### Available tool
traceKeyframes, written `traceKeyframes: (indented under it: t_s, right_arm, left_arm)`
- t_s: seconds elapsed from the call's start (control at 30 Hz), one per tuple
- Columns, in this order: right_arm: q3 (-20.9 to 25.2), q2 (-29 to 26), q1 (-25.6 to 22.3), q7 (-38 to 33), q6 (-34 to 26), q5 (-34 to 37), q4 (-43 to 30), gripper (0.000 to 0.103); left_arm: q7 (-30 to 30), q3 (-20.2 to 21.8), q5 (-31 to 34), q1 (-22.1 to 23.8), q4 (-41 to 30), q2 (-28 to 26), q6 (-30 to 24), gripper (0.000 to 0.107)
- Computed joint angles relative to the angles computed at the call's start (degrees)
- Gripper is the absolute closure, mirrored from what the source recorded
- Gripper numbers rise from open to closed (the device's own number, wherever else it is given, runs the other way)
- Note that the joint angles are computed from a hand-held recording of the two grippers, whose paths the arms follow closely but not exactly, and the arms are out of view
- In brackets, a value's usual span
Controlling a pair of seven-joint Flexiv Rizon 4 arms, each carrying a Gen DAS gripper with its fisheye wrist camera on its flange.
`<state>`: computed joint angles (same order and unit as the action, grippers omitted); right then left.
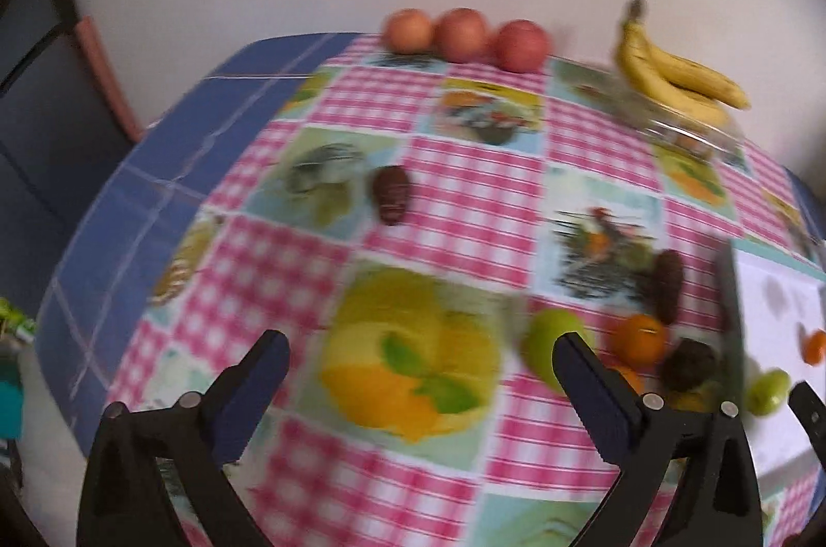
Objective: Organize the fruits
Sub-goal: 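Grasp a small tan round fruit with the right tool while the left grasps another green plum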
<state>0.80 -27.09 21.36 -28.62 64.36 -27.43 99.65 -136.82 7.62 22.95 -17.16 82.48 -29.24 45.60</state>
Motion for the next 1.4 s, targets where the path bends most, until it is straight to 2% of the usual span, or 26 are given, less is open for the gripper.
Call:
traceKeyframes:
  t_s: [0.07, 0.13, 0.3, 0.53, 0.63, 0.83, 0.93, 1.0, 1.13, 1.17, 1.2, 1.23, 1.3, 1.37, 1.4]
  right_arm:
    - [0.5, -0.5, 0.8, -0.3, -0.8, -0.2, -0.6, 0.016]
    - [0.0, -0.9, 2.0, 0.5, -0.5, -1.4, -0.9, 0.007]
    - [-0.1, -3.0, 3.8, -0.3, 1.3, -3.1, -2.8, 0.007]
    - [-1.9, -5.9, 6.5, -1.5, 3.2, -6.4, -6.1, 0.007]
    - [-1.2, -7.3, 6.6, -4.7, 3.5, -6.4, -7.9, 0.007]
    - [1.2, -8.7, 5.9, -10.6, 4.1, -2.4, -9.7, 0.007]
    - [5.9, -9.7, 3.3, -16.9, 2.2, 3.2, -12.1, 0.007]
    - [8.0, -10.0, 2.2, -19.8, 2.0, 7.3, -12.9, 0.007]
    - [7.8, -9.3, 2.2, -20.7, 2.6, 11.8, -12.9, 0.008]
    - [7.0, -9.0, 2.7, -20.4, 2.6, 11.7, -12.6, 0.008]
    - [6.3, -8.7, 3.2, -20.3, 2.6, 11.5, -12.4, 0.014]
    - [6.0, -8.5, 3.4, -20.4, 2.2, 11.4, -12.3, 0.024]
    - [6.6, -8.6, 2.9, -21.5, 1.5, 12.2, -12.7, 0.035]
    - [7.5, -9.0, 2.2, -22.4, 0.3, 13.6, -13.4, 0.035]
    - [8.0, -9.2, 1.9, -22.9, -0.2, 14.5, -13.6, 0.039]
  left_arm:
    - [-2.0, 1.5, 2.1, -0.9, 0.3, 0.6, -1.2, 0.004]
    - [-3.6, 2.6, 4.9, -1.5, 0.1, 0.9, -2.3, 0.004]
    - [-5.1, 2.4, 7.5, -0.9, -0.5, 1.2, -5.7, 0.004]
    - [-7.2, 2.3, 9.0, 0.5, -0.4, 1.6, -6.4, 0.004]
    - [-8.2, 2.3, 9.8, 0.8, -0.6, 1.6, -6.7, 0.004]
    - [-8.7, 1.5, 8.6, 2.4, 1.0, 2.2, -2.7, 0.004]
    - [-7.7, 1.2, 8.3, 2.7, 1.3, 2.2, 0.1, 0.004]
    - [-5.8, 0.2, 6.2, 3.8, 2.4, 2.2, 3.9, 0.004]
    - [2.0, -4.6, -5.9, 9.2, 8.4, 2.4, 16.7, 0.004]
    - [2.6, -4.4, -7.1, 9.0, 8.4, 2.2, 17.2, 0.004]
    - [2.8, -3.7, -7.8, 8.3, 8.2, 2.0, 17.1, 0.004]
    - [2.8, -2.8, -8.0, 7.4, 7.8, 1.7, 16.8, 0.004]
    - [4.2, -2.5, -10.2, 7.1, 7.7, 1.2, 16.7, 0.004]
    - [7.6, -4.3, -14.5, 8.5, 8.8, 0.6, 18.0, 0.005]
    - [8.8, -4.7, -16.1, 8.6, 9.2, 0.3, 18.3, 0.005]
